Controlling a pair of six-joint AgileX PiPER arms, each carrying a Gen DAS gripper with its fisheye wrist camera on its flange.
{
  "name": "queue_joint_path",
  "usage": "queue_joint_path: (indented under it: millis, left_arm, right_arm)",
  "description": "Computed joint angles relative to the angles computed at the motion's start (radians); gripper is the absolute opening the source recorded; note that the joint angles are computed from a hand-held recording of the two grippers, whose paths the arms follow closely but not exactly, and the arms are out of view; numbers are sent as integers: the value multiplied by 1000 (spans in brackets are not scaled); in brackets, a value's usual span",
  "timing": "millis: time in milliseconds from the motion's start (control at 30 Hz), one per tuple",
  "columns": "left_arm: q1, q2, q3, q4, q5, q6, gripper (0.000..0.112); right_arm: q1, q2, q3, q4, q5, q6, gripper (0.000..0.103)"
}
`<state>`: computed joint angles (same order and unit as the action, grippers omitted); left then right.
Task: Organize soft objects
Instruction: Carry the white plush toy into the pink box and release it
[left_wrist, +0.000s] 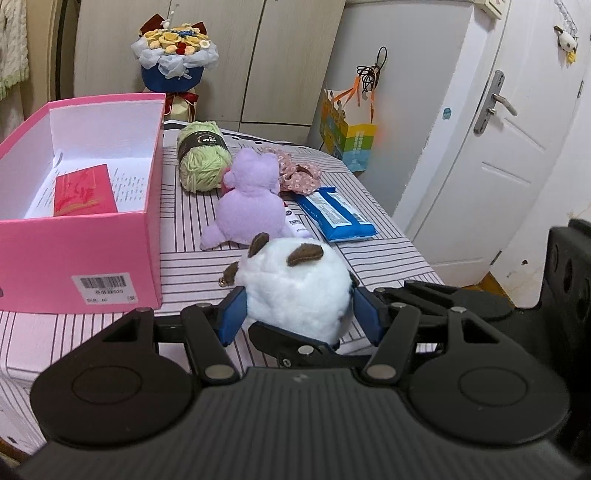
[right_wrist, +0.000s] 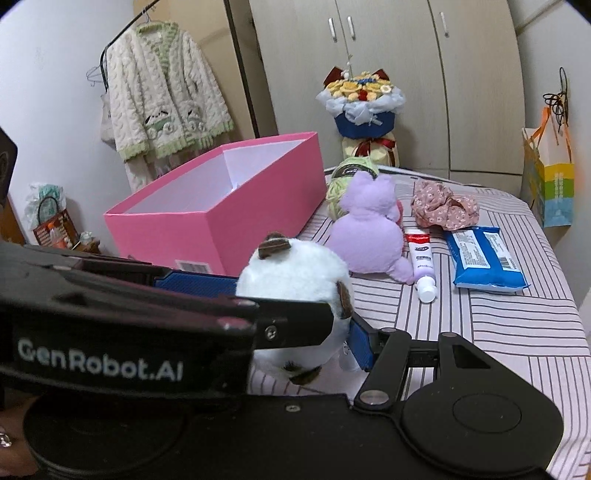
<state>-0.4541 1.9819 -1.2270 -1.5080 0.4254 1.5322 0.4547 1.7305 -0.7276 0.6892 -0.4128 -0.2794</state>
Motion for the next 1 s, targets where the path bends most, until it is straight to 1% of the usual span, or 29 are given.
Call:
queue_joint_path:
  millis: [67, 133, 267, 333, 400, 467, 500, 700, 800, 1000]
  left_arm:
    - [16, -22, 6, 56, 25, -60, 61]
    - [31, -47, 19, 83, 46, -83, 61]
    - [52, -108, 67, 53, 54, -57, 61]
    - [65, -134, 80, 63, 66, -68, 61]
    - [81, -157, 89, 65, 78, -71, 61]
    - [104, -180, 109, 14, 101, -21, 61]
    - [108, -189, 111, 11, 101, -16, 61]
    - [166, -238, 119, 7, 147, -8, 61]
    - [195, -251, 113, 14, 156, -5, 61]
    - [253, -214, 2, 120, 210, -132, 61]
  right_arm:
    - [15, -28, -10, 91, 35, -103, 65]
    - [42, -52, -20, 212, 42, -237, 65]
    - [85, -94, -37, 372, 42, -423, 65]
    - [102, -110, -55, 458, 46, -526, 65]
    - [102, -126, -68, 471, 72, -556, 65]
    - [96, -143, -78, 449, 90, -547, 65]
    - [96, -148, -83, 447, 94, -553, 65]
    - [146, -142, -167, 630, 69, -790, 66]
    - [152, -121, -227, 709, 81, -889, 66]
    - [138, -57, -361, 860, 111, -1083, 66]
